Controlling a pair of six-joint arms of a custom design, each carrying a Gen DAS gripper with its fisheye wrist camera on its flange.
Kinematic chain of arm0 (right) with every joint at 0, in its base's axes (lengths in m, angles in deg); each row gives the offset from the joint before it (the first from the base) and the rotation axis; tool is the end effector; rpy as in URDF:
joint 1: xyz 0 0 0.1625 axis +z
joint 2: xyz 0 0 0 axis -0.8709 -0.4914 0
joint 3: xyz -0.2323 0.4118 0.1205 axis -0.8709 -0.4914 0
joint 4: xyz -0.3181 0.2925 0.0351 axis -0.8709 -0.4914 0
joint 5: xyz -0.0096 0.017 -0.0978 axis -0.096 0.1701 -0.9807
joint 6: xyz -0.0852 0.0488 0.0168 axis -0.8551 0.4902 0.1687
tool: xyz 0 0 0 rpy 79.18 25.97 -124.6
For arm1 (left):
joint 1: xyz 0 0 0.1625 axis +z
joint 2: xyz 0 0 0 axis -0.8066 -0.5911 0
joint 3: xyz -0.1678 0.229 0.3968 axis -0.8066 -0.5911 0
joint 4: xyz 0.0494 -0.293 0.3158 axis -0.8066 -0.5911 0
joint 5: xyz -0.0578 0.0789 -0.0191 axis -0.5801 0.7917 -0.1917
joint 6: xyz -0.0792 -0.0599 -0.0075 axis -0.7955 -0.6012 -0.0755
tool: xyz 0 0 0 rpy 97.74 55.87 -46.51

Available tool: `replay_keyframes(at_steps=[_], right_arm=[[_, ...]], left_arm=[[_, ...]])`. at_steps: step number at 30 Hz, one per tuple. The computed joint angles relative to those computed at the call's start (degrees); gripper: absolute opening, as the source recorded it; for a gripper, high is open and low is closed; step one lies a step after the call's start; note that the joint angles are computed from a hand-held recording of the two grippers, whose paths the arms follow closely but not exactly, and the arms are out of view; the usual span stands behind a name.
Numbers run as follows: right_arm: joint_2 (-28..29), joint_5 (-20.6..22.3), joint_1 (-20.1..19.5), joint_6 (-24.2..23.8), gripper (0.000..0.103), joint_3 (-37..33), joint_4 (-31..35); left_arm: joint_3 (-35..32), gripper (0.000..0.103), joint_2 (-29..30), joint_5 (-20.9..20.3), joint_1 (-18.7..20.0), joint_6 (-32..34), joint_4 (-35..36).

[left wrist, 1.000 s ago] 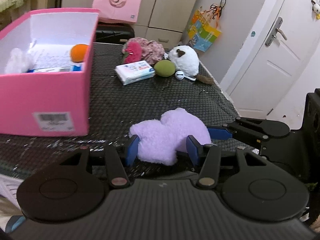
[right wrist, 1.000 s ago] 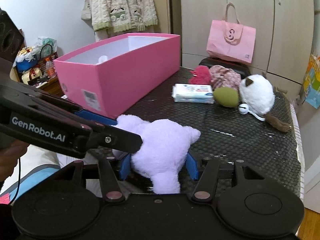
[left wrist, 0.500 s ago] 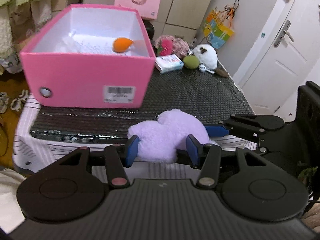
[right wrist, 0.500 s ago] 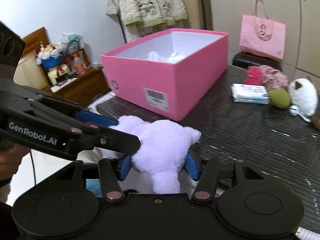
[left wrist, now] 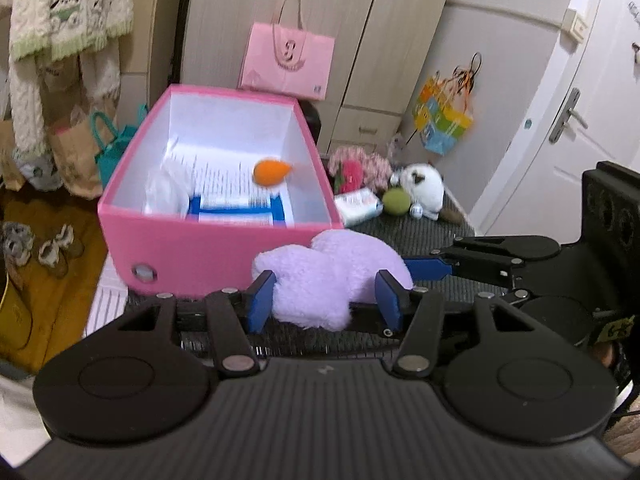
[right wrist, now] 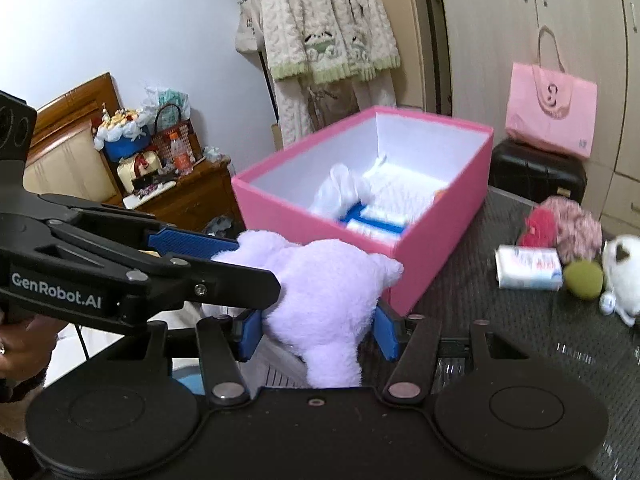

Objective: Organize soft objects
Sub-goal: 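Lift the lavender plush with both grippers and carry it over the pink box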

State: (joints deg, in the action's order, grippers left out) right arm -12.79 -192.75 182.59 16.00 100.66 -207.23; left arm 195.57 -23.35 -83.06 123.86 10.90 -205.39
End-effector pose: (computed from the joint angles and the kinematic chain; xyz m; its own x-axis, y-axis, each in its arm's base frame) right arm 0.3777 -0.4807 -0.0151 -0.8200 -0.0633 0.5688 -0.4704 0.6405 -0.6070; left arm -0.0540 -0.5536 0.3077 -0.6111 0.7533 -0.2430 0.7868 0.5445 -0.2907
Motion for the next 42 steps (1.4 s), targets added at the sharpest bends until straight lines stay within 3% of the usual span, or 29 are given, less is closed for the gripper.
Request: replay_keyframes(at_steps=[7,11,13,17,19,23,29,34,38,42], right_arm=[[-1.6,3.4,-2.0,-4.7,0.064,-3.1,1.2],[-2.4,9.2,-4.1,-7.3,0.063,-4.2,2.2],[-1.9,8.7,-4.5,-9.8,0.062,-5.8,2.3],[-0.8,8.8,-6.5,-15.6,0.060,-9.5,4.8],[-1.3,9.7,-8.3,-13.6,0.058,-10.6,7.2],[-1.5,10.2,-9.9,-14.4,0.058,-11.7,8.0],[-0.3,9.6,-10.8,-19.8,0.057,-16.0,7.7],[0.2,15.1,-13.5,-24.1,0.057,-19.0,7.4],[-0.6,17.9,-15.3,-22.9,0.057,-21.5,14.5],[0.3,17.5,-15.8,-26.5,0.057,-24.7,17.5]], left_arm=[[-4.0,0.057,3.2,-2.3,-0.2,-0.4,-3.1],[-7.5,0.056,5.8,-5.0,0.2,0.5,-1.2],[-9.8,0.056,7.7,-5.6,0.5,-0.7,1.2],[-12.5,0.053,12.3,-5.0,1.0,-0.8,-2.1],[-14.7,0.053,14.2,-4.9,1.5,-2.2,-0.2],[-18.0,0.053,16.7,-6.0,2.3,-2.8,1.6],[-21.3,0.054,20.0,-4.3,1.5,-2.3,-1.4],[-26.8,0.054,23.8,-2.5,1.6,-4.7,-0.1],[-31.8,0.054,26.6,-1.2,2.0,-8.7,3.8],[-34.1,0.054,28.8,0.5,2.0,-10.1,3.1]])
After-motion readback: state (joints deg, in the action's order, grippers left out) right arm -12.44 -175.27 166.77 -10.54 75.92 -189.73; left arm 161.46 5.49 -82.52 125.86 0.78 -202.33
